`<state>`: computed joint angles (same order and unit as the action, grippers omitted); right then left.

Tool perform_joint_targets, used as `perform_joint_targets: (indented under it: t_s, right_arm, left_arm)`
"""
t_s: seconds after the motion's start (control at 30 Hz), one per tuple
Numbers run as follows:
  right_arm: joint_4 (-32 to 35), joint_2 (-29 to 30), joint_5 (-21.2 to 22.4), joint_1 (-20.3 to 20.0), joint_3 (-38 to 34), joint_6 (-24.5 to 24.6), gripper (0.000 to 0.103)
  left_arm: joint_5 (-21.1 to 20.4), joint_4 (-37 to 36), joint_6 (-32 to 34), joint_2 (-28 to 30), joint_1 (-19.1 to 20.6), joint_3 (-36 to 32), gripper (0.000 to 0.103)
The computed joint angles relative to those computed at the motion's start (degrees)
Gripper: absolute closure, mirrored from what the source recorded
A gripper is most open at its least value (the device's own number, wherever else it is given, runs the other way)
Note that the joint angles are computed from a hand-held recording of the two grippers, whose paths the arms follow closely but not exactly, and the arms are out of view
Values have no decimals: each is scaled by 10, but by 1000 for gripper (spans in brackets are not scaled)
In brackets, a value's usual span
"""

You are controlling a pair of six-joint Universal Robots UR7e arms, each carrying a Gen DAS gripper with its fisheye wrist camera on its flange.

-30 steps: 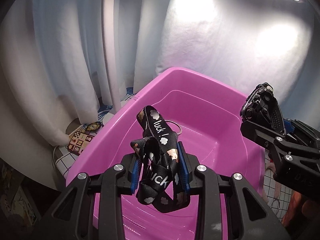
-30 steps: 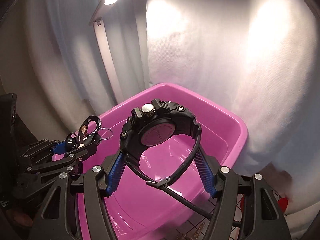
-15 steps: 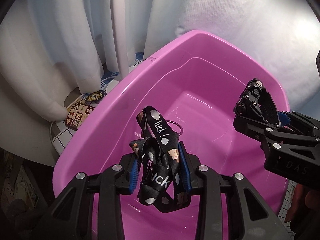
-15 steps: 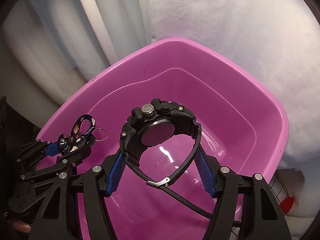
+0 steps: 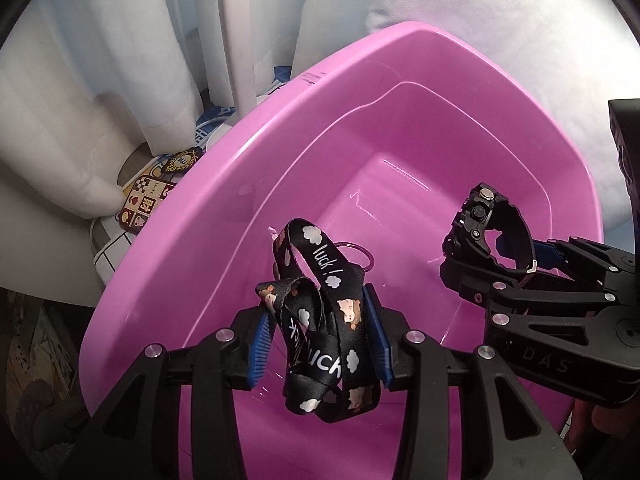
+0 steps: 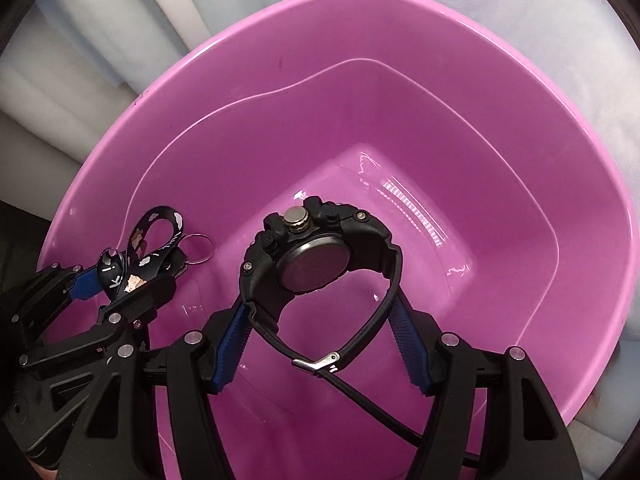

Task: Organize jewelry
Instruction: 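Open both tools to drop the lanyard and watch into the tub, then withdraw both tools from the tub back over the table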

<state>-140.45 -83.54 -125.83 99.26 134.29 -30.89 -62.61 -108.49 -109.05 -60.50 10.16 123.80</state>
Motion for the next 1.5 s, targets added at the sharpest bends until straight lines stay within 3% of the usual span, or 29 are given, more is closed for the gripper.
perform_joint_targets:
  t_s: [0.23, 0.3, 0.73, 0.83, 1.13, 1.5]
  right_arm:
    - [-6, 3, 0, -7, -6, 13, 35]
    - [-5, -3, -3, -10, -4, 15, 34]
    - [10, -34, -2, -4, 4, 14, 34]
    - [8, -42, 3, 0, 5, 11, 34]
    - [10, -100, 51, 7, 17, 1, 34]
    - [-3, -218, 117, -22, 60, -24, 34]
  left_arm:
    - [-5, 20, -14, 3, 3, -9, 52]
    - [-5, 27, -20, 2, 2, -11, 44]
    - [-1, 22, -19, 1, -2, -9, 35]
    - [-1, 37, -27, 1, -7, -12, 29]
    - [19, 81, -68, -13, -41, -21, 23]
    - [37, 206, -142, -27, -99, -49, 17]
